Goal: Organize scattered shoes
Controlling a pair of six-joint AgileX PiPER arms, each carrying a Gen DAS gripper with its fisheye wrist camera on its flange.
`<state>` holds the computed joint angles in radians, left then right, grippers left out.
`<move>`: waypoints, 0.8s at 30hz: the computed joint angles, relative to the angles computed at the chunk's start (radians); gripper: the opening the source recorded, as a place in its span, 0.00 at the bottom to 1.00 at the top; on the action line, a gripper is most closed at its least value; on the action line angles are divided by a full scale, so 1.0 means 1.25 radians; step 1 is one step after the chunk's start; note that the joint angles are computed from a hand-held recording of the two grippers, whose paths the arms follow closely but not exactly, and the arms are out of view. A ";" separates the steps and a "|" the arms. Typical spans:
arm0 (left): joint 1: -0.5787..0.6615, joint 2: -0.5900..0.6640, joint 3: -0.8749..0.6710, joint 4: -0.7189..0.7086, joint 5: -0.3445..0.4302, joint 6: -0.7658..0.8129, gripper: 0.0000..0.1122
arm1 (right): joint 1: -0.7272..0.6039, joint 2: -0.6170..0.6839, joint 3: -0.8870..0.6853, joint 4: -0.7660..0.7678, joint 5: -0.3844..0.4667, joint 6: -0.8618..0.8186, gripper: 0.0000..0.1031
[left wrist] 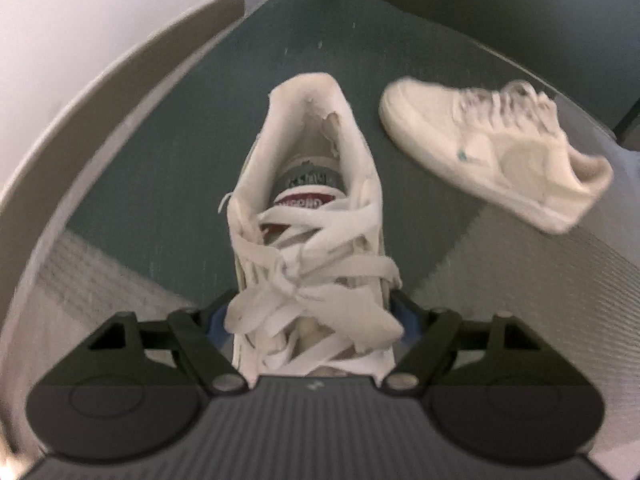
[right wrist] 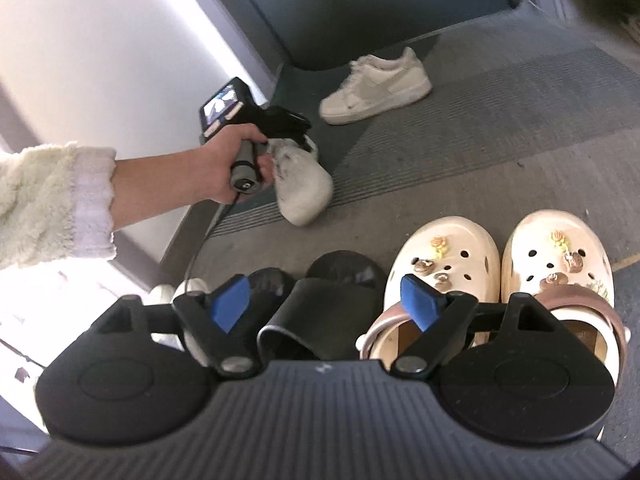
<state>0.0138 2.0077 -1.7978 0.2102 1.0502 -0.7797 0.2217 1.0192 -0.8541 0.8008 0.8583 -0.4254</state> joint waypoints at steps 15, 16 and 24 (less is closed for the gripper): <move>-0.120 -0.105 0.194 0.095 -0.097 0.000 0.83 | -0.089 -0.108 -0.005 -0.066 0.022 0.057 0.82; -0.117 -0.112 0.201 0.085 -0.106 0.015 0.83 | -0.091 -0.099 -0.008 -0.067 0.015 0.055 0.82; -0.104 -0.397 0.467 0.124 -0.194 0.056 0.87 | -0.014 0.135 -0.219 -0.138 -0.070 -0.045 0.82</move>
